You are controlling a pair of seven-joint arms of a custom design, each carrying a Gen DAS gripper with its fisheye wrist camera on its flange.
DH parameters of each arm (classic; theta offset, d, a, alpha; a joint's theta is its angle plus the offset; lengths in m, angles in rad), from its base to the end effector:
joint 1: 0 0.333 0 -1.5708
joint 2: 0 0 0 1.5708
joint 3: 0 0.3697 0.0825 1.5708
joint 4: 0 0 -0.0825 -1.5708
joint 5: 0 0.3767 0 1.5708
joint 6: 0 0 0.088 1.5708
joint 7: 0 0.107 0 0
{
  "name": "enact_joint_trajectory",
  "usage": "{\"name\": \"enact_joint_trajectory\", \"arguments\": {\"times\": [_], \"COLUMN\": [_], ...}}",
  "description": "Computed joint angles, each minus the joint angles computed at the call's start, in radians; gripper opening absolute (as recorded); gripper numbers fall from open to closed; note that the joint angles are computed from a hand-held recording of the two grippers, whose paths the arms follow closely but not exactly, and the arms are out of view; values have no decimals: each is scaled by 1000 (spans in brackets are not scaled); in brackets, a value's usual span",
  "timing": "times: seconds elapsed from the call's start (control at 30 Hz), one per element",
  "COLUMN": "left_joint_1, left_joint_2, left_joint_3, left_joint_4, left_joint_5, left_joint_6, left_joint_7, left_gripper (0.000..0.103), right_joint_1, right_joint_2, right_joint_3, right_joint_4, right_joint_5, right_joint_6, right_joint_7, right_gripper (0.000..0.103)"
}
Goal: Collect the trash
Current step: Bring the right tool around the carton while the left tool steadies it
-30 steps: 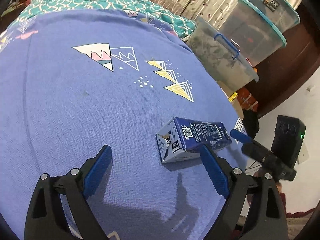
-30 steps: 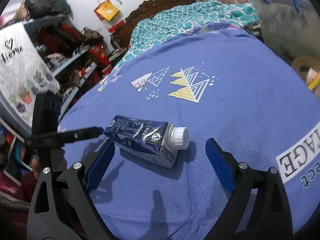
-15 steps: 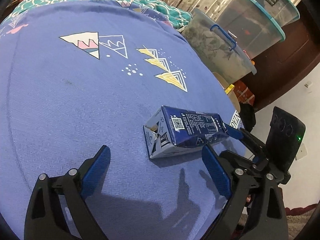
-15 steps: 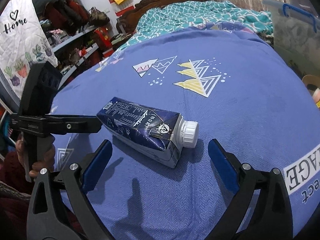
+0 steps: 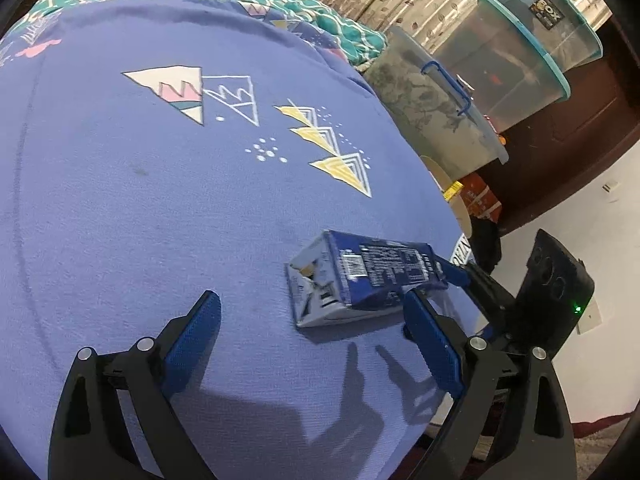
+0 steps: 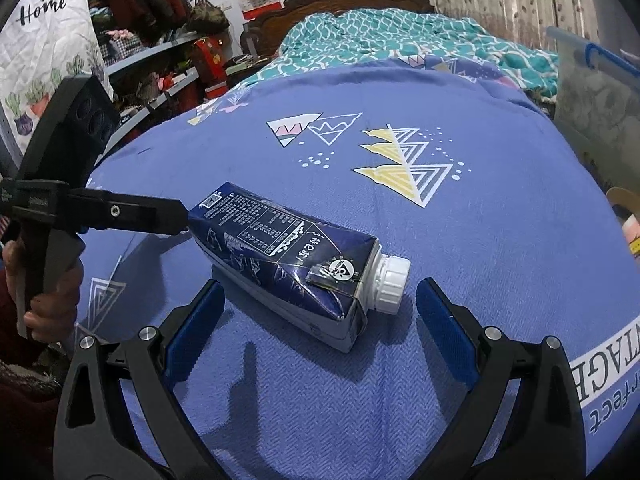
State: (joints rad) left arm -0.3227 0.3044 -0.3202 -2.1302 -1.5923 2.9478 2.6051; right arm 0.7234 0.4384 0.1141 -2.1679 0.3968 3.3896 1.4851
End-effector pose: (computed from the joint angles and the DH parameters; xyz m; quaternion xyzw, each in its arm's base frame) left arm 0.5040 -0.2847 0.3367 0.6178 -0.6889 0.3736 0.0643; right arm 0.4551 0.4308 0.3321 -0.7902 0.4855 -0.1033 0.3594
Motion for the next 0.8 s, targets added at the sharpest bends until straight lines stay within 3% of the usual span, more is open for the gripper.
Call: {"name": "enact_joint_trajectory", "arguments": {"times": [0.1, 0.17, 0.23, 0.27, 0.37, 0.5, 0.6, 0.73, 0.8], "left_joint_1": [-7, -8, -2, 2, 38, 53, 48, 44, 46], "left_joint_2": [8, 20, 34, 40, 43, 41, 41, 39, 39], "left_joint_3": [-8, -17, -30, -38, -74, -83, -79, -79, -82], "left_joint_4": [9, 17, 21, 23, 27, 28, 27, 23, 22], "left_joint_5": [43, 101, 149, 175, 143, 109, 108, 124, 123], "left_joint_6": [0, -2, 7, 15, 33, 39, 37, 43, 42], "left_joint_7": [-17, -55, -93, -114, -84, -56, -56, -68, -67], "left_gripper": [81, 71, 66, 67, 67, 67, 67, 67, 67], "right_joint_1": [2, 6, -33, -52, 11, -64, 10, 209, 227], "right_joint_2": [5, 10, 14, 14, 5, -5, -9, 0, 5], "right_joint_3": [-2, -6, 34, 57, 1, 91, 24, -175, -196], "right_joint_4": [7, 13, 19, 19, 12, -20, -24, -2, 6], "right_joint_5": [-3, -3, -20, -33, -25, -57, -36, 54, 70], "right_joint_6": [-8, -16, -32, -35, -39, 1, 6, -19, -24], "right_joint_7": [-5, -6, -2, -1, -5, 6, -11, -64, -77], "right_gripper": [96, 96, 96, 96, 96, 96, 96, 96, 96]}}
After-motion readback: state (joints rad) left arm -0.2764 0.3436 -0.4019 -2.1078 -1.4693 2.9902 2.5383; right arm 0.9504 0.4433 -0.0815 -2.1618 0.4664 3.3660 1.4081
